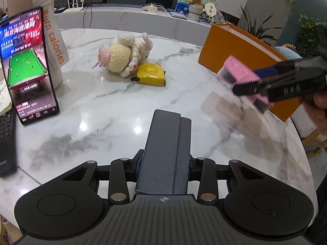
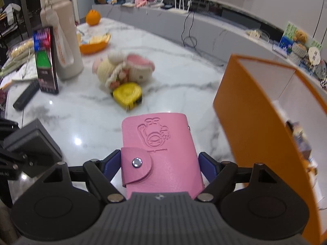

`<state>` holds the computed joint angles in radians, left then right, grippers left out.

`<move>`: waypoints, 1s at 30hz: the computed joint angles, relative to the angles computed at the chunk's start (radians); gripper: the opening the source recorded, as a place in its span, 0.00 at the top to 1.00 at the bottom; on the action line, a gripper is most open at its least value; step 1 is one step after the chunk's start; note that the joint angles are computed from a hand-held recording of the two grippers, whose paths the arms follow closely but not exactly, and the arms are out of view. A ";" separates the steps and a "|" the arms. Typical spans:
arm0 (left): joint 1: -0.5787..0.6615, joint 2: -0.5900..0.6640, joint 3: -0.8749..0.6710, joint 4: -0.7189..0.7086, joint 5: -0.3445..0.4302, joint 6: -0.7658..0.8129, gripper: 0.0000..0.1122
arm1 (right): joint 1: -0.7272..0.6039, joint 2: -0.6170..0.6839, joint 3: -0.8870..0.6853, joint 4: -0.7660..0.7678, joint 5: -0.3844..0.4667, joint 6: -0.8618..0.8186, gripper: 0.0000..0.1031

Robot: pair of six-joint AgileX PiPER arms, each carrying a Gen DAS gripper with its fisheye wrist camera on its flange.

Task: Organize objects
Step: 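Carry the grey box with the left tool while the right tool carries the wallet over the orange box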

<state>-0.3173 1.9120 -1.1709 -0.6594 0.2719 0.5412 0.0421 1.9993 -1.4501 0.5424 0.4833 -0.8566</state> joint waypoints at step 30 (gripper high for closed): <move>-0.142 0.130 -0.528 0.553 0.239 -0.453 0.61 | -0.276 -0.009 -0.246 0.092 -0.031 0.121 0.21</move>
